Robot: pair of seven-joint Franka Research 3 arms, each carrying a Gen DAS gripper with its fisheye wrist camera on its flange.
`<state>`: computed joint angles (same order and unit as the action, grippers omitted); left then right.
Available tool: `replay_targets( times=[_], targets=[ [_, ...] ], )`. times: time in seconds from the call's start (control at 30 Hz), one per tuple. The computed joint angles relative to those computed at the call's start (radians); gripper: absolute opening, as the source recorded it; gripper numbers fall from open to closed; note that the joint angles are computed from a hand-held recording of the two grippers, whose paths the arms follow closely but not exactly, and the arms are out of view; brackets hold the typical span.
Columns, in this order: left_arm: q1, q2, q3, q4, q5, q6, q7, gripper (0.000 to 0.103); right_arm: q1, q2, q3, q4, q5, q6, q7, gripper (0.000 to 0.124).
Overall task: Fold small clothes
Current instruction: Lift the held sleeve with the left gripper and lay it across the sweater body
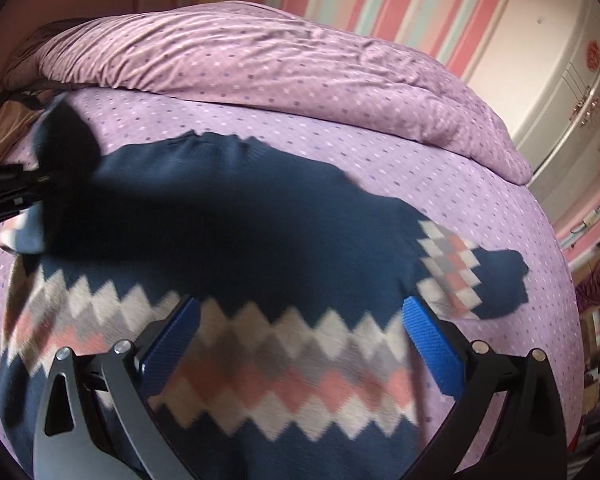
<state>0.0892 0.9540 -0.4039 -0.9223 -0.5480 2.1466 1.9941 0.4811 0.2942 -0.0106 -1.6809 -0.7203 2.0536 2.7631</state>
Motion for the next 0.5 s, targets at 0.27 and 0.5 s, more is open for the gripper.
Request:
replay_targets(
  times=[0.27,0.5],
  targets=[
    [-0.179,0.105,0.009,0.126,0.090,-0.016,-0.053,0.014,-0.058,-0.149,0.017,-0.191,-0.037,-0.014,0.054,0.101],
    [-0.193,0.060,0.043,-0.002,0.181,0.032,-0.052,0.065,-0.109,-0.190,0.044,-0.263,-0.025,0.009,0.083,0.101]
  ],
)
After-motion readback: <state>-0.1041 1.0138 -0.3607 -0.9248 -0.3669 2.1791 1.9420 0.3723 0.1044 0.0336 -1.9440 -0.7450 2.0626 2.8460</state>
